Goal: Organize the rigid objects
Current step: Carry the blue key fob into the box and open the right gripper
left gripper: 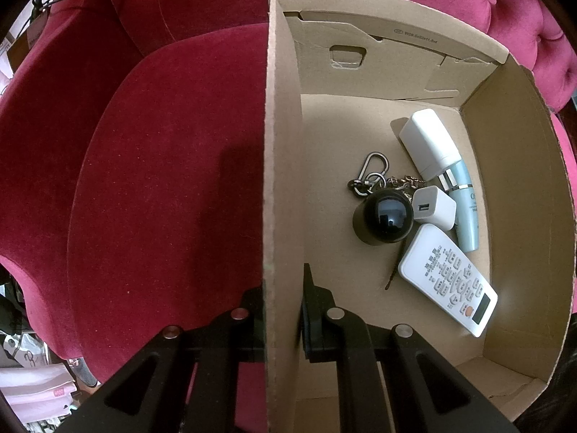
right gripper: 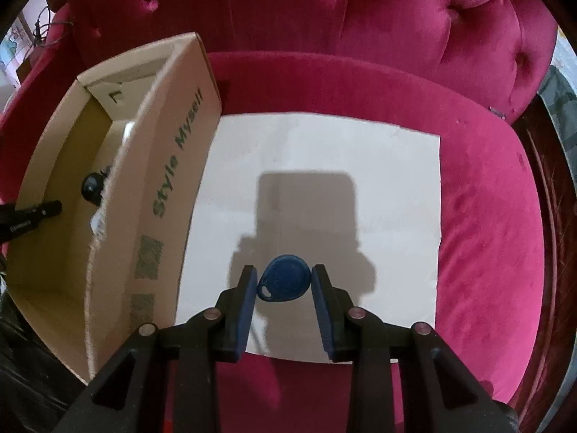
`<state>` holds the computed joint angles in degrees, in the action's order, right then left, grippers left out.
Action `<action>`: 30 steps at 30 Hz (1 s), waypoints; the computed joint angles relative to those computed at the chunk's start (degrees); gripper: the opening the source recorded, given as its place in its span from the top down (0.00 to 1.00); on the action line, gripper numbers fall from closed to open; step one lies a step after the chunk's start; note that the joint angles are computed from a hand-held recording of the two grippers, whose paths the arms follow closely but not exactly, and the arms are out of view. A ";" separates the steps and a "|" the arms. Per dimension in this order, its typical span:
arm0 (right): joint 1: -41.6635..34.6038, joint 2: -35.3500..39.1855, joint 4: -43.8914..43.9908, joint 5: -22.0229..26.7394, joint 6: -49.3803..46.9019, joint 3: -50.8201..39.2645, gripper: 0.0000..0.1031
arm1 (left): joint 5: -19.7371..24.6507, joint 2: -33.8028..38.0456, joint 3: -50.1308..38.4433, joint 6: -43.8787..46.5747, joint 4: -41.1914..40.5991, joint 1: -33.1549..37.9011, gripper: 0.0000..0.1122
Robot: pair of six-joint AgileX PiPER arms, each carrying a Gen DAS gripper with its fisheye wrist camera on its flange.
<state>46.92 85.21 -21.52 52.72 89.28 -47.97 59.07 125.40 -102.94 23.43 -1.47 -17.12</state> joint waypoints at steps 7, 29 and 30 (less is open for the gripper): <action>-2.82 -1.68 -0.62 4.95 -5.03 -4.94 0.68 | 0.05 -0.06 0.03 0.05 -0.12 0.09 0.89; -5.89 3.68 -2.29 12.63 -15.42 -22.81 0.68 | -0.22 -0.14 0.40 0.16 -0.46 0.10 0.89; -6.01 4.31 -2.27 12.78 -15.91 -23.77 0.68 | -0.22 -0.14 0.40 0.16 -0.46 0.10 0.89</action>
<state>40.90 89.51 -23.79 65.50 73.37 -71.73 58.85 125.26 -102.55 23.59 -1.93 -17.02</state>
